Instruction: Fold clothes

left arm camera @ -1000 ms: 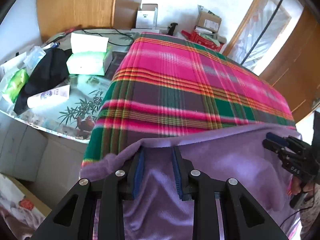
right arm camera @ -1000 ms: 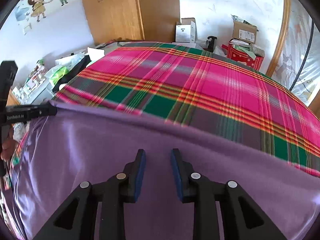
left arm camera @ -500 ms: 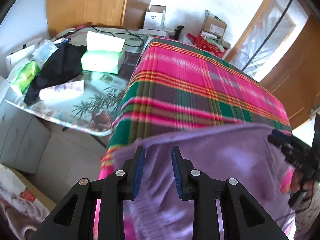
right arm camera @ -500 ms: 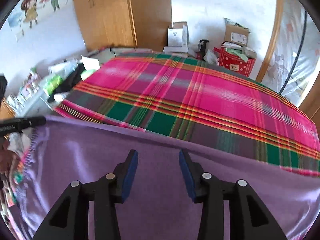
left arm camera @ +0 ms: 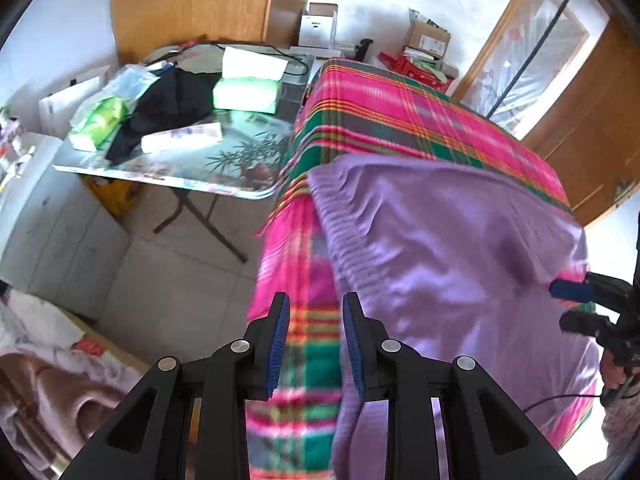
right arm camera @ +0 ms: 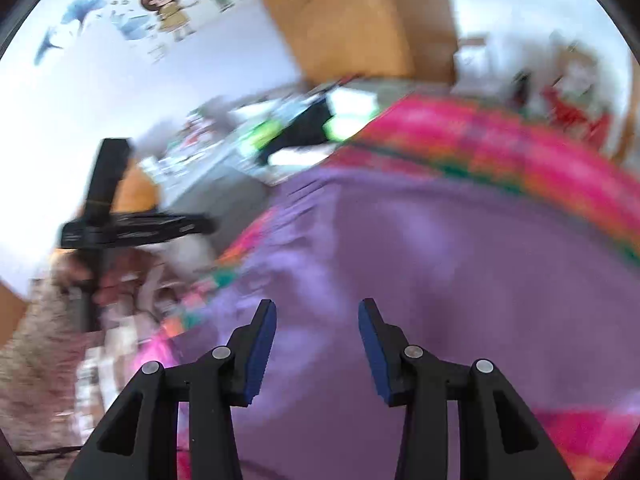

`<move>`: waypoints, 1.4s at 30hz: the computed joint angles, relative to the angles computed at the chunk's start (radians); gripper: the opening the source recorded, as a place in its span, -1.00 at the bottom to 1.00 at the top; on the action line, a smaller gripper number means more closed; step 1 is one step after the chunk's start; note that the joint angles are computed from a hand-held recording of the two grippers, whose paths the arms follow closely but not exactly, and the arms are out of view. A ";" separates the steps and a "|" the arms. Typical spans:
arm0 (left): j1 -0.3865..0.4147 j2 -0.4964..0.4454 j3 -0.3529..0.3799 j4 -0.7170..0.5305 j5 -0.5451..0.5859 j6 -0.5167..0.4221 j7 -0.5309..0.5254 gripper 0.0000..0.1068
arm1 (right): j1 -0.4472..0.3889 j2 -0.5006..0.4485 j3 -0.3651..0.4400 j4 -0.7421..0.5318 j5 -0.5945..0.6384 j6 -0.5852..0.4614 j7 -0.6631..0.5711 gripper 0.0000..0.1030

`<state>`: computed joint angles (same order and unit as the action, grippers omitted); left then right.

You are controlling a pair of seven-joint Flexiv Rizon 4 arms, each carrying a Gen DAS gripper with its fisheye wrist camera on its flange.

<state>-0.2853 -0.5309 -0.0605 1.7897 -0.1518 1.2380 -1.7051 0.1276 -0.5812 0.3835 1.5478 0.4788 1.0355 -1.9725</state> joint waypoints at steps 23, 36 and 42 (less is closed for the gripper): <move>0.206 -0.150 -0.353 0.010 -0.425 0.060 0.326 -0.47 | 0.579 -0.134 -0.413 0.134 -0.316 0.432 0.625 -0.16; 0.222 -0.177 -0.395 0.015 -0.543 0.087 0.403 -0.47 | 0.626 -0.131 -0.512 0.225 -0.466 0.510 0.857 -0.99; 0.274 -0.181 -0.474 0.047 -0.610 0.129 0.463 -0.47 | 0.451 -0.146 -0.305 0.215 -0.459 0.594 0.828 -0.97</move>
